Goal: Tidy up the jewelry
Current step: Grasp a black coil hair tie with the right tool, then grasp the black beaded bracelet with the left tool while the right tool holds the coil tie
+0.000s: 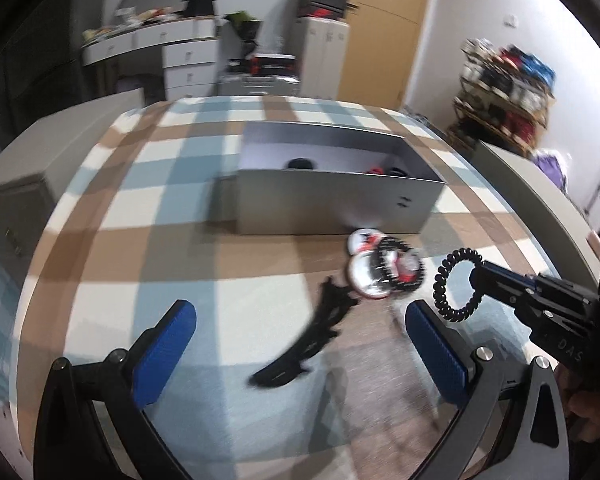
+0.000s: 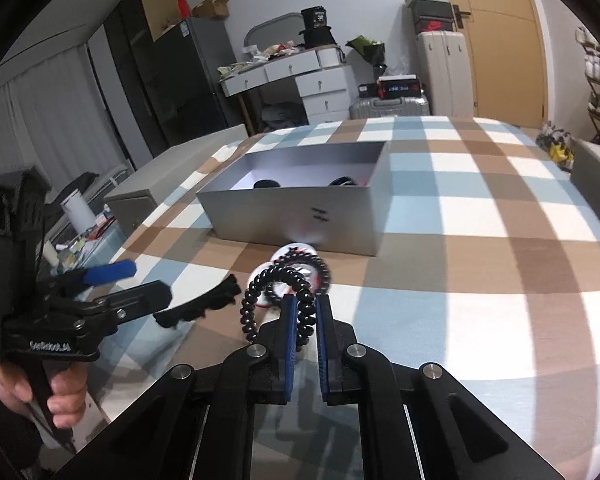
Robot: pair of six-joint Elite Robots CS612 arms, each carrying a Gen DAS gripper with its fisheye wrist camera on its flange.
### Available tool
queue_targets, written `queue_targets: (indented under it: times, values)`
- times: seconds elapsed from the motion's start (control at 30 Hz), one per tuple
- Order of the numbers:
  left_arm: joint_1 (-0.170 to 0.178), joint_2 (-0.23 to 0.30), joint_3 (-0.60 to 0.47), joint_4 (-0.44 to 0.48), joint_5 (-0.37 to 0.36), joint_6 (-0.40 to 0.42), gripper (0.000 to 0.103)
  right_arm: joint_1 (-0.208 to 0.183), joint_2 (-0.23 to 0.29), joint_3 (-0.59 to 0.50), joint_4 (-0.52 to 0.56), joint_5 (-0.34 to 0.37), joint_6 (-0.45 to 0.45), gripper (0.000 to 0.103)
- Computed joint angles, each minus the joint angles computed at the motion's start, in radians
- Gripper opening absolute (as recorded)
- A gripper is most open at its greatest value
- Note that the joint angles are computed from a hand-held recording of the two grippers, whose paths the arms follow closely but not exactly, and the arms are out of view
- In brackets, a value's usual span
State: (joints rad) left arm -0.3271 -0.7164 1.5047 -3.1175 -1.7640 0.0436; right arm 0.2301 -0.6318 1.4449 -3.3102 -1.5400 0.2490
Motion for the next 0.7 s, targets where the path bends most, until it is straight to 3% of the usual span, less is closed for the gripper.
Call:
queue_targets:
  times: [0.2, 0.33, 0.5, 0.7]
  values:
    - [-0.034, 0.011, -0.049, 0.110, -0.026, 0.169, 0.102, -0.021, -0.026, 0.061, -0.054, -0.055, 0.044, 0.008]
    - [-0.052, 0.030, -0.084, 0.162, -0.010, 0.184, 0.102, -0.040, -0.039, 0.097, -0.077, -0.062, 0.088, 0.009]
    - [-0.065, 0.050, -0.106, 0.116, 0.056, 0.150, 0.102, -0.059, -0.045, 0.126, -0.106, -0.027, 0.126, 0.009]
    - [-0.083, 0.054, -0.094, 0.097, 0.123, 0.222, 0.102, -0.070, -0.039, 0.128, -0.132, 0.014, 0.134, 0.009]
